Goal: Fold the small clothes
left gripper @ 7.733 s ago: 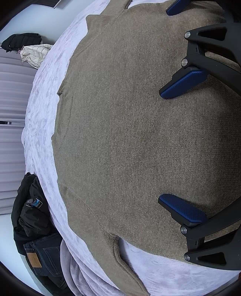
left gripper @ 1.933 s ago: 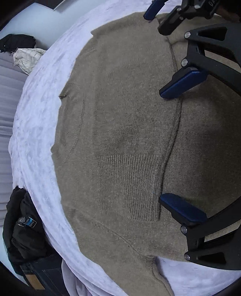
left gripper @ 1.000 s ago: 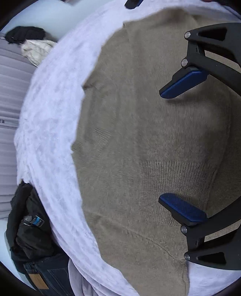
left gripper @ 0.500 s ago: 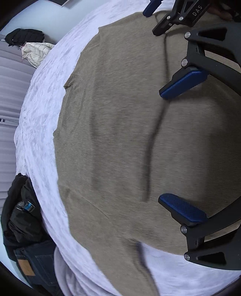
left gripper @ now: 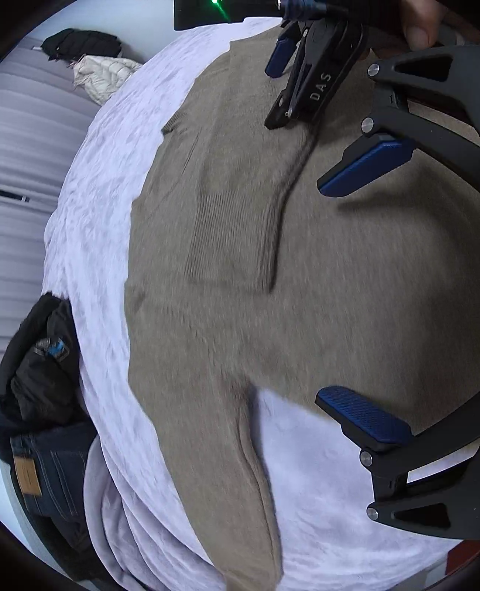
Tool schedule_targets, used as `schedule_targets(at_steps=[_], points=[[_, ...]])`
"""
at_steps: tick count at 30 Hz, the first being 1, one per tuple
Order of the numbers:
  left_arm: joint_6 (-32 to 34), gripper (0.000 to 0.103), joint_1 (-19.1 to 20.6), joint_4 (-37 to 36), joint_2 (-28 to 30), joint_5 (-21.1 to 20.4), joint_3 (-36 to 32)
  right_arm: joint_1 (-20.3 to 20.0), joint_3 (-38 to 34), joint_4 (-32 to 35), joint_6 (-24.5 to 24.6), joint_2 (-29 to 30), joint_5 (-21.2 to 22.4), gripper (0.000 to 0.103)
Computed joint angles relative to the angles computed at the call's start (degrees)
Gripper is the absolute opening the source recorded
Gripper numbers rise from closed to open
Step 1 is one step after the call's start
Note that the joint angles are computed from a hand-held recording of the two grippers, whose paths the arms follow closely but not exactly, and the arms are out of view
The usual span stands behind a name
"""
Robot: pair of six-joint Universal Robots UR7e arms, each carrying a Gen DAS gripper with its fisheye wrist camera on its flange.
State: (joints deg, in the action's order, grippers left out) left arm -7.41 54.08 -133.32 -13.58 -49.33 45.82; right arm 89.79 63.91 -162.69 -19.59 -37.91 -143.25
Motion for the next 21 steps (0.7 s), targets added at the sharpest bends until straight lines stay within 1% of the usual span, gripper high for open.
schedule_targets(at_steps=[1, 3, 4, 5, 6, 7, 8, 9, 10, 11, 12, 14, 16, 17, 18, 19, 20, 21], points=[[-0.4, 0.103, 0.4, -0.8, -1.0, 0.2, 1.3, 0.8, -1.1, -3.1, -2.8, 1.9, -1.6, 0.083], [-1.6, 0.103, 1.2, -1.5, -2.5, 0.4, 2.5, 1.9, -2.0, -4.0, -4.7, 3.4, -1.6, 0.083], [-1.8, 0.103, 1.6, -1.6, -2.9, 0.8, 2.6, 2.4, -2.4, -4.4, -6.7, 4.3, -1.6, 0.083], [-1.9, 0.103, 2.0, -1.7, -3.2, 1.8, 2.5, 2.8, -3.3, -5.8, -9.7, 5.5, -2.5, 0.083], [-2.0, 0.103, 2.5, -1.9, -3.5, 2.9, 2.3, 3.3, -4.7, -8.1, -13.7, 7.1, -4.1, 0.083], [-2.4, 0.103, 3.1, -2.5, -3.9, 3.8, 2.1, 3.5, -5.5, -9.6, -16.4, 7.9, -5.0, 0.083], [-3.4, 0.103, 3.7, -3.0, -4.5, 4.6, 2.1, 3.5, -5.0, -10.1, -16.7, 7.5, -4.3, 0.083], [-5.0, 0.103, 4.4, -3.2, -5.0, 5.9, 1.9, 3.3, -3.2, -9.0, -14.7, 5.8, -2.0, 0.083], [-8.0, 0.103, 5.1, -2.9, -5.3, 8.5, 1.4, 2.9, -0.9, -7.4, -11.3, 3.5, 1.2, 0.083], [-13.0, 0.103, 6.0, -1.2, -5.5, 12.1, 0.2, 2.5, 0.8, -6.9, -8.4, 1.6, 3.6, 0.083], [-17.6, 0.103, 7.1, 0.2, -6.2, 13.5, -0.1, 2.1, 1.5, -7.2, -6.6, 0.8, 4.3, 0.083], [-25.5, 0.103, 9.8, 0.2, -8.3, 12.9, 0.2, 1.4, 0.9, -7.1, -4.2, 0.9, 3.1, 0.083], [-30.1, 0.103, 12.2, 0.0, -9.3, 11.5, -0.6, 0.4, 0.7, -3.7, -0.6, 0.7, 2.4, 0.083], [-30.8, 0.103, 13.5, -0.3, -9.4, 10.0, -1.5, -0.1, 1.5, -3.8, 0.2, 0.2, 3.7, 0.084], [-30.1, 0.103, 14.7, -1.8, -9.2, 8.1, -2.7, -0.3, 2.3, -6.0, -0.4, 0.0, 4.5, 0.085], [-29.0, 0.103, 15.4, -2.8, -8.6, 7.1, -4.2, -0.2, 2.2, -7.1, -1.2, 0.4, 4.0, 0.086], [-27.5, 0.103, 15.9, -2.6, -7.4, 6.5, -7.2, 0.0, 1.8, -7.6, -2.0, 0.9, 3.3, 0.086], [-26.5, 0.103, 16.3, -0.9, -5.6, 6.6, -11.1, 0.1, 1.2, -8.0, -2.8, 1.6, 2.5, 0.087]])
